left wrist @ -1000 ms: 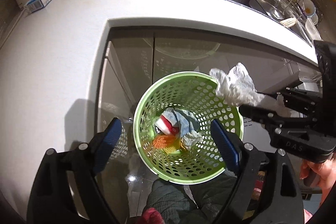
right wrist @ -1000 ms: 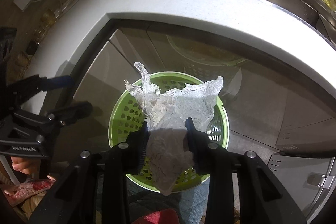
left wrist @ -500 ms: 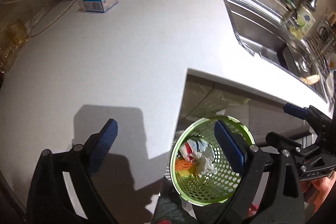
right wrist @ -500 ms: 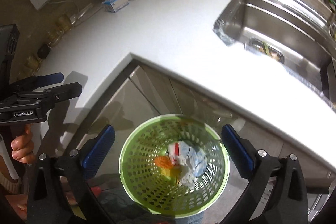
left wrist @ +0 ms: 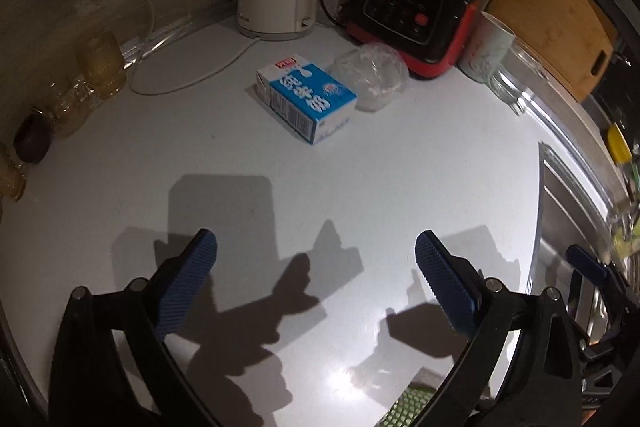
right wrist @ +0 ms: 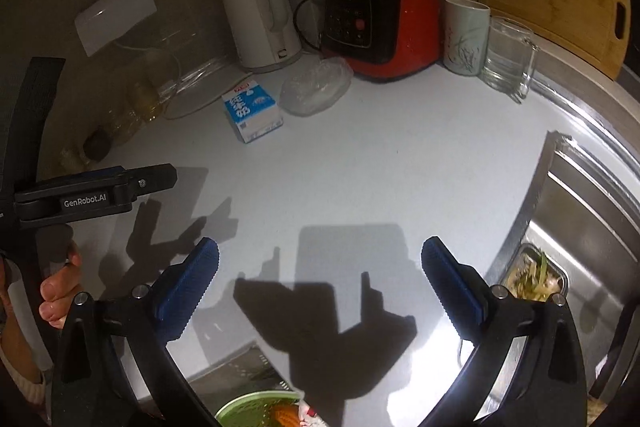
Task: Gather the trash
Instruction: 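Move the left tool to the blue milk carton and grasp it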
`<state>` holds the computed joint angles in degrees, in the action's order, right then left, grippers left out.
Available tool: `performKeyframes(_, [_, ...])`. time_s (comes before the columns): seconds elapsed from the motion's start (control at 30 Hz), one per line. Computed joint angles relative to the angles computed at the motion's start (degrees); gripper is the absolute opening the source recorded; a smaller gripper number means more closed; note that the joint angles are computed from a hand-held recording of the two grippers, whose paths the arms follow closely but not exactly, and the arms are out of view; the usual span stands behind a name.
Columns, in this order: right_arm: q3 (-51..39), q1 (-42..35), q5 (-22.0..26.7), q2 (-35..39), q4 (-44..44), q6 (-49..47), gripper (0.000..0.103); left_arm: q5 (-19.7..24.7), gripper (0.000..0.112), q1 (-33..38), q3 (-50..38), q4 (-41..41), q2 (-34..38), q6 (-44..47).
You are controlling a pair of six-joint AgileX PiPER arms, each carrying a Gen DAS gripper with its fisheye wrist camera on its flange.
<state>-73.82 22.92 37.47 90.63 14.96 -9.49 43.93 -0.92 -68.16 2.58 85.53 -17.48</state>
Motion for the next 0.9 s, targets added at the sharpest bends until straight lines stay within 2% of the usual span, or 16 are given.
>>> performKeyframes(0.27, [-22.1, -2.7, 4.6, 18.6, 3.7, -7.3, 0.101, 3.5, 0.095, 0.4, -20.7, 4.2, 19.1, -11.7])
performKeyframes(0.47, [-34.8, -4.1, 8.8, 28.7, 5.3, -9.3, 0.101, 9.3, 0.095, 0.5, -35.9, 6.7, 30.4, -18.0])
performKeyframes(0.7, [-40.1, -5.6, 10.9, 33.5, 7.9, -11.2, 0.101, 16.2, 0.095, -0.3, -49.7, 9.7, 39.8, -22.5])
performKeyframes(0.9, [-42.3, -6.7, 12.2, 36.0, 10.0, -11.9, 0.101, 24.1, 0.095, -0.7, -62.1, 11.1, 48.0, -25.4])
